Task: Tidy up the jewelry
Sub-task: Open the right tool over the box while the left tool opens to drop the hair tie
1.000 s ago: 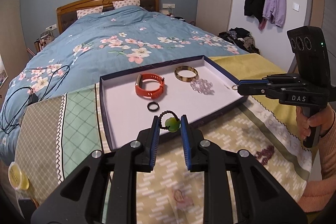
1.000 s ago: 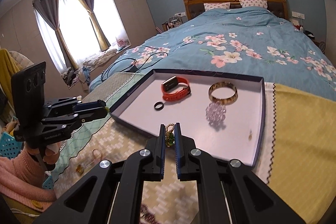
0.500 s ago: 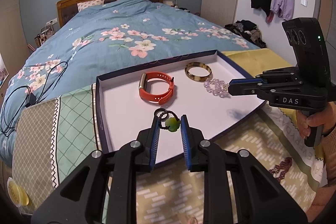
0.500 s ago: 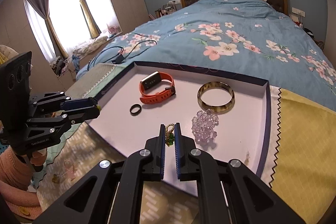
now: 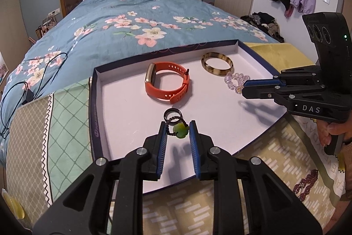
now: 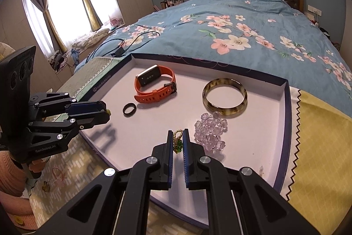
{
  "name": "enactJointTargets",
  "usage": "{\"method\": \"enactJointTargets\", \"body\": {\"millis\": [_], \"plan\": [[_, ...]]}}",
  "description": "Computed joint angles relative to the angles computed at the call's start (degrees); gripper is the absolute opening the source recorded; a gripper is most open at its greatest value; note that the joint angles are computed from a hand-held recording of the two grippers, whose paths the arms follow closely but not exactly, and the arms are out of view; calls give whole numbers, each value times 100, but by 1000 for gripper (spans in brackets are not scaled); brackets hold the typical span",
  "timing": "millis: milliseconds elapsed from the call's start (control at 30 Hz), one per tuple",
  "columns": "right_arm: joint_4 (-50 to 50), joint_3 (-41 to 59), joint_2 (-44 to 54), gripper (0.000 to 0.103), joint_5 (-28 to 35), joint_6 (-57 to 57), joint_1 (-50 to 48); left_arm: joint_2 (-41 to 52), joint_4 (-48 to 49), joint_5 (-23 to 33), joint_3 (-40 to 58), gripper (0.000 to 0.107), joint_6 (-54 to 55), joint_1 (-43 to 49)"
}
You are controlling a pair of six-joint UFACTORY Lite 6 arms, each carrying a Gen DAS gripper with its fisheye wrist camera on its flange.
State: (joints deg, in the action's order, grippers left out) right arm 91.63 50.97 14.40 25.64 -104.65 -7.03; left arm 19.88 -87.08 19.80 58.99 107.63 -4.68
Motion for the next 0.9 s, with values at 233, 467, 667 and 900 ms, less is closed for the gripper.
{"method": "enactJointTargets", "body": {"millis": [233, 467, 667, 900], "plan": [[292, 16, 81, 9, -279, -263, 109, 461, 451, -178, 426, 21, -555, -196], [863, -195, -108, 13, -391, -801, 106, 693, 533, -309, 629, 27, -667, -334], [890, -667, -725, 23, -71, -777, -185, 204, -193, -303, 190, 44, 106, -232], [-121, -1878, -2092, 32, 661, -150, -716, -1154, -963, 232, -1005, 49, 1164, 379]]}}
